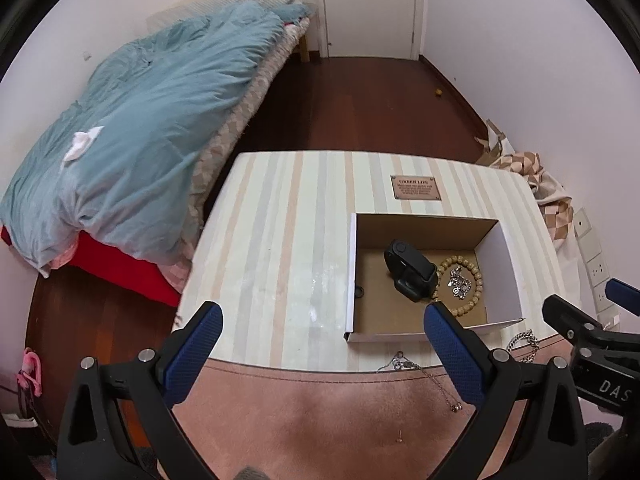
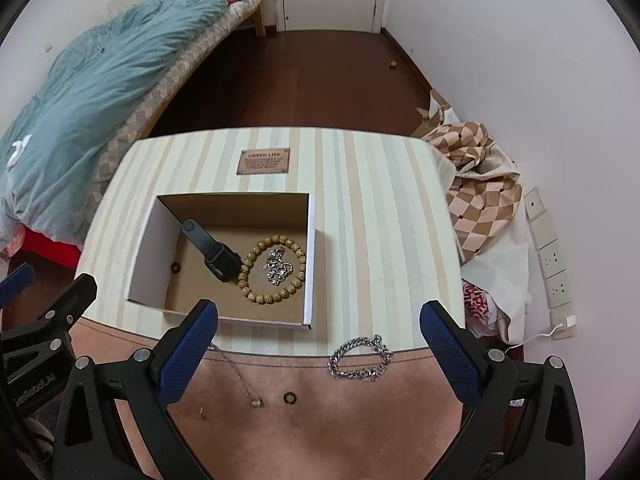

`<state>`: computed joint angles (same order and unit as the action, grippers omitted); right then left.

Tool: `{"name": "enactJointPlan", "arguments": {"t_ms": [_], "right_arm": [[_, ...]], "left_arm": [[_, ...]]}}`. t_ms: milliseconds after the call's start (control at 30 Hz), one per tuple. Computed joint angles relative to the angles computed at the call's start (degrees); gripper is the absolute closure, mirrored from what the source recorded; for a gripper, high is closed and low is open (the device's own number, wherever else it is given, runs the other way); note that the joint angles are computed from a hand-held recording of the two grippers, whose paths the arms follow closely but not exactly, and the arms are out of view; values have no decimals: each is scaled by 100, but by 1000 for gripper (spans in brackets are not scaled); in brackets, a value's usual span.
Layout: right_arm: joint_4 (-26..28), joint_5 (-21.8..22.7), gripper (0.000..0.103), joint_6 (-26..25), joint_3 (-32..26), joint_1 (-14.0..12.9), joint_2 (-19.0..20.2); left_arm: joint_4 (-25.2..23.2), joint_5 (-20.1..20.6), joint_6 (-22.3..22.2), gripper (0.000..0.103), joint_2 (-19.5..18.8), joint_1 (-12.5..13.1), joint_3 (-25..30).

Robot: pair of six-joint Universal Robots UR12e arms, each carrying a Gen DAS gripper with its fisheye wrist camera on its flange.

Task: Organize jewelry
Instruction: 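Open both tools in the box and lift them away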

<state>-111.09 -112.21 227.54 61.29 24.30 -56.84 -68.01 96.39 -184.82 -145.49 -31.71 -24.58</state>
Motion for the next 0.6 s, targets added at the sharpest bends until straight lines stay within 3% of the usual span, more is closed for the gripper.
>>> {"name": "enactJointPlan", "arguments": {"t_ms": [333, 600], "right_arm": [[-270, -701, 1, 190, 205, 305, -340], [-455, -1128, 1, 281, 309, 530, -571]], "left_arm": [[943, 92, -119, 0, 812, -45, -1204], [1340, 9, -79, 0, 1255, -45, -1784]]}}
